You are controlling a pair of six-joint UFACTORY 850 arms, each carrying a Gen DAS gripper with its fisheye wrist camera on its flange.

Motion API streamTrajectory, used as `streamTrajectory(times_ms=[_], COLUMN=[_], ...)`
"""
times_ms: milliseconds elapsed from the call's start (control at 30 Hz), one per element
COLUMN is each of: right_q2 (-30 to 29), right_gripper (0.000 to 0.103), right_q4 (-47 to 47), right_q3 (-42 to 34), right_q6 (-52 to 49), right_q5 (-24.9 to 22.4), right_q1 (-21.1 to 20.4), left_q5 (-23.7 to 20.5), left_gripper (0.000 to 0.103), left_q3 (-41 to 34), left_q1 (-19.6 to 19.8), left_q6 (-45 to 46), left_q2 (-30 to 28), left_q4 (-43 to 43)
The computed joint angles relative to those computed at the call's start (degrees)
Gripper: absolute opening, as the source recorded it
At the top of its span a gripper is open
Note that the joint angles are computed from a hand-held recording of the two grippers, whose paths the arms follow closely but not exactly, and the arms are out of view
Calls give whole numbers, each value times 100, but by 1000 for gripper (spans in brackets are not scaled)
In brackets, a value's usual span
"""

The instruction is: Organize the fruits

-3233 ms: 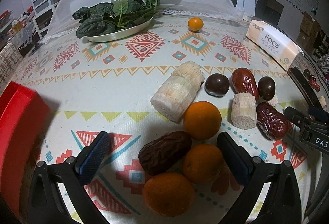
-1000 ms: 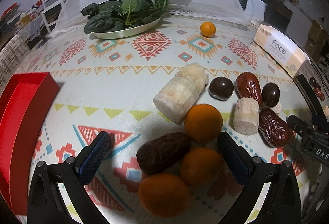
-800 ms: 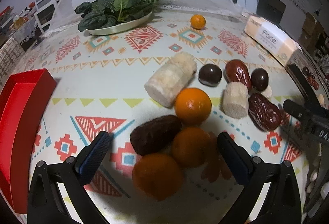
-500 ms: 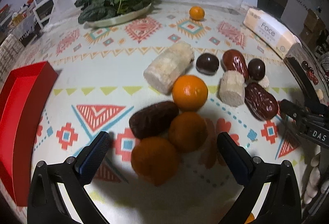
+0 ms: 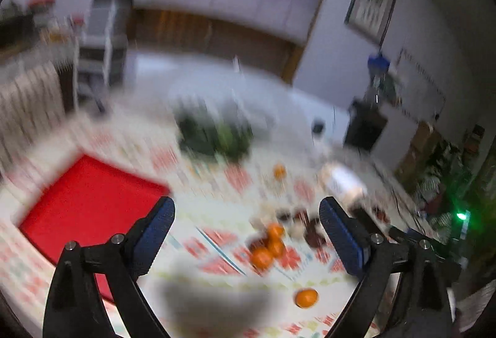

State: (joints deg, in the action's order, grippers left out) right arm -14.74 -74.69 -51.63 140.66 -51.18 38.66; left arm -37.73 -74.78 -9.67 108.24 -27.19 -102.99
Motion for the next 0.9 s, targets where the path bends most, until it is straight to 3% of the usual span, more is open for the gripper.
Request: streamTrajectory(times_ms=[100, 233, 300, 367, 433, 500, 567, 633, 733, 800, 867, 900], right_q2=[349, 651, 566, 233, -42, 10, 243, 430, 550, 764, 1005, 1055], right_gripper=[91, 92, 92, 92, 94, 94, 94, 94, 94, 94, 94, 94], right_q4=[71, 68, 159, 228, 110, 119, -226, -711, -1438, -1917, -2066, -1857], right_q3=[-119, -549, -938, -1438, -1701, -1579, -1103, -645, -106, 268, 458, 448], right_q6=[-8, -495, -979, -1652, -2056, -1735, -695, 505, 2304, 3312, 3411, 3101], right_q5=[-1083, -2347, -2950, -3857, -4178, -3646, -2787, -2307, -2067, -1570, -972, -1033], right_q1=[618, 1136, 1273, 1360, 1370, 1331, 1316, 1374, 1372, 1253, 1056, 1060], left_q5=[-377, -682, -947, -1122, -923, -1016, -1266, -1325, -1397, -1457, -1489, -1518], left_gripper=[94, 94, 94, 94, 94, 94, 94, 94, 94, 94, 94, 94], left_q3=[124, -111, -454, -709, -637, -464, -400, -237, -87, -72, 16, 15], left_q1=[427, 885, 1062, 1127, 1055, 1043, 1093, 1121, 1147, 1169, 1146, 1131], left_q6=[341, 164, -486, -930, -639, -433, -580, -352, -147, -276, -237, -215], left_q2=[411, 683, 607, 491, 519, 565, 561, 665, 764, 780, 834, 834], left_q4=[-388, -315, 177, 529, 385, 189, 238, 81, -97, -80, -192, -218])
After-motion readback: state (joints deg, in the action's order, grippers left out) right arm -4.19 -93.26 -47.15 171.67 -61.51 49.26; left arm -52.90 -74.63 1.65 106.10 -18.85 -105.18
